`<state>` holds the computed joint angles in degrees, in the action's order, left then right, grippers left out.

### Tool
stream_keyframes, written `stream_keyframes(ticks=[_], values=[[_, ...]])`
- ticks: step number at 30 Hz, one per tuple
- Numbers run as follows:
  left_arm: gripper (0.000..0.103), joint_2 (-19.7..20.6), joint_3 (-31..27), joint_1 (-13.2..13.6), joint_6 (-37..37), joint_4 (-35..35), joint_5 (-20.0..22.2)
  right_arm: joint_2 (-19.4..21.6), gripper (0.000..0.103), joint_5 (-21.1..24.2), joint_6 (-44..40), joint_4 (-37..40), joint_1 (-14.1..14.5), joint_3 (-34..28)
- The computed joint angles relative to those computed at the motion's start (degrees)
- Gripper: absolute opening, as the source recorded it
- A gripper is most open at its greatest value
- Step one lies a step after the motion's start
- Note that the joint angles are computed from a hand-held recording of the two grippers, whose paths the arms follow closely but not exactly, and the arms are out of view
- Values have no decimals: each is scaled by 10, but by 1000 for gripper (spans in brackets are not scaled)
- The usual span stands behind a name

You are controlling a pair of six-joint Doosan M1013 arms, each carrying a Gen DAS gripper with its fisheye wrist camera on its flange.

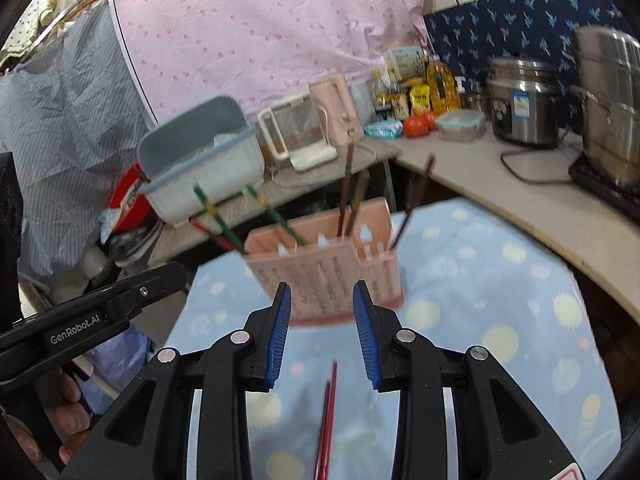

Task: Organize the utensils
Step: 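Move both open tools back down to the last red chopsticks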

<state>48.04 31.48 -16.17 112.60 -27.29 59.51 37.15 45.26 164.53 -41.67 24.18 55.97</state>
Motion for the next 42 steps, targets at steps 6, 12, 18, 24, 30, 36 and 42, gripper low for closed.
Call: stream_keyframes(ticks=[6, 12, 18, 24, 30, 36, 42], values=[[34, -49, 128, 3, 33, -8, -4, -23, 32, 11, 2, 35, 19, 71], [34, -77, 220, 7, 45, 1, -4, -25, 32, 16, -34, 95, 36, 107], [34, -96, 286, 8, 45, 24, -14, -15, 32, 17, -70, 139, 46, 115], [34, -103, 312, 12, 35, 45, -20, -9, 32, 19, -90, 161, 49, 115], [34, -105, 322, 13, 28, 58, -23, 0, 32, 25, -112, 172, 51, 106], [34, -105, 322, 12, 27, 64, -26, 3, 32, 26, -114, 173, 50, 104], [34, -104, 322, 11, 29, 66, -26, -1, 30, 23, -103, 170, 47, 114]])
